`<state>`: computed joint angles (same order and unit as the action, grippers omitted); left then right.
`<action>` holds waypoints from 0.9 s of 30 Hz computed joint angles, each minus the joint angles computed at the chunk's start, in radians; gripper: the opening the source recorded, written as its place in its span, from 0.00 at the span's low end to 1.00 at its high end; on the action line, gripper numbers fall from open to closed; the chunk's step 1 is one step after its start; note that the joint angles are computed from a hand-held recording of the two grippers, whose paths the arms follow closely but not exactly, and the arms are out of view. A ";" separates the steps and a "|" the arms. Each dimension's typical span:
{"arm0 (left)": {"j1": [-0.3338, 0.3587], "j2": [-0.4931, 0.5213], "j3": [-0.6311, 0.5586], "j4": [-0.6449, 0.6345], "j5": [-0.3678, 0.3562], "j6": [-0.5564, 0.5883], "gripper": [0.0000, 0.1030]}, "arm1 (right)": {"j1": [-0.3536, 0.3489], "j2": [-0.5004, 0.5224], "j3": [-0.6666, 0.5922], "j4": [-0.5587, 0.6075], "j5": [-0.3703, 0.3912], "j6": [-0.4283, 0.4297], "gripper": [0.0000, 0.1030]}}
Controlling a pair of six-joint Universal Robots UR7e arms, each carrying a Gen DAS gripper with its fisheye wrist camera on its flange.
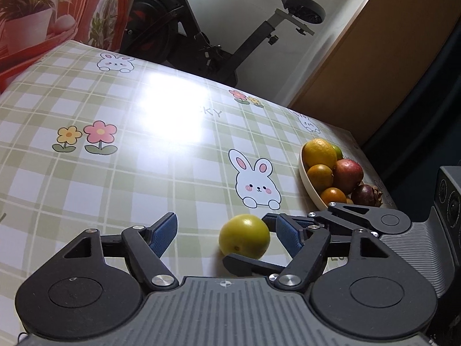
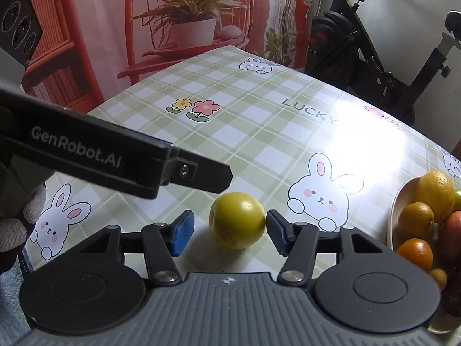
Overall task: Organize fruits
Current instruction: 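Close the left gripper around the yellow-green fruit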
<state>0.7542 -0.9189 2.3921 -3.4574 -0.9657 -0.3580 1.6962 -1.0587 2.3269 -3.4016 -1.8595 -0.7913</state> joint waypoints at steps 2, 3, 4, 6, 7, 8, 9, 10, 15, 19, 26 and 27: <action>0.007 0.019 -0.008 -0.009 -0.015 0.008 0.74 | -0.016 -0.009 0.005 -0.004 0.034 0.003 0.57; 0.009 0.028 -0.011 -0.016 -0.022 0.011 0.74 | -0.025 -0.014 0.009 -0.005 0.055 0.002 0.57; 0.011 0.035 -0.013 -0.020 -0.029 0.016 0.73 | -0.030 -0.019 0.012 -0.004 0.068 0.003 0.56; 0.013 0.047 -0.017 -0.027 -0.039 0.027 0.70 | -0.034 -0.018 0.013 -0.009 0.067 0.006 0.56; 0.014 0.051 -0.018 -0.031 -0.042 0.030 0.68 | -0.035 -0.017 0.013 -0.011 0.064 0.007 0.56; 0.017 0.053 -0.019 -0.033 -0.044 0.037 0.66 | -0.037 -0.016 0.013 -0.011 0.063 0.010 0.55; 0.018 0.057 -0.020 -0.038 -0.045 0.042 0.58 | -0.040 -0.015 0.012 -0.009 0.066 0.012 0.55; 0.021 0.062 -0.022 -0.040 -0.049 0.047 0.53 | -0.043 -0.018 0.015 -0.007 0.070 0.013 0.55; 0.031 0.074 -0.026 -0.040 -0.065 0.041 0.53 | -0.052 -0.011 0.018 -0.010 0.076 0.017 0.55; 0.027 0.083 -0.031 -0.037 -0.062 0.047 0.48 | -0.065 -0.016 0.024 -0.006 0.086 0.027 0.51; -0.005 0.073 -0.023 -0.018 -0.036 0.036 0.48 | -0.084 -0.038 0.044 -0.006 0.113 0.042 0.46; -0.012 0.071 -0.023 -0.013 -0.031 0.033 0.48 | -0.086 -0.042 0.048 -0.009 0.120 0.044 0.46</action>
<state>0.7420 -0.8477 2.3691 -3.4707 -0.9963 -0.3254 1.6103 -1.1004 2.3752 -3.4105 -1.7393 -0.7476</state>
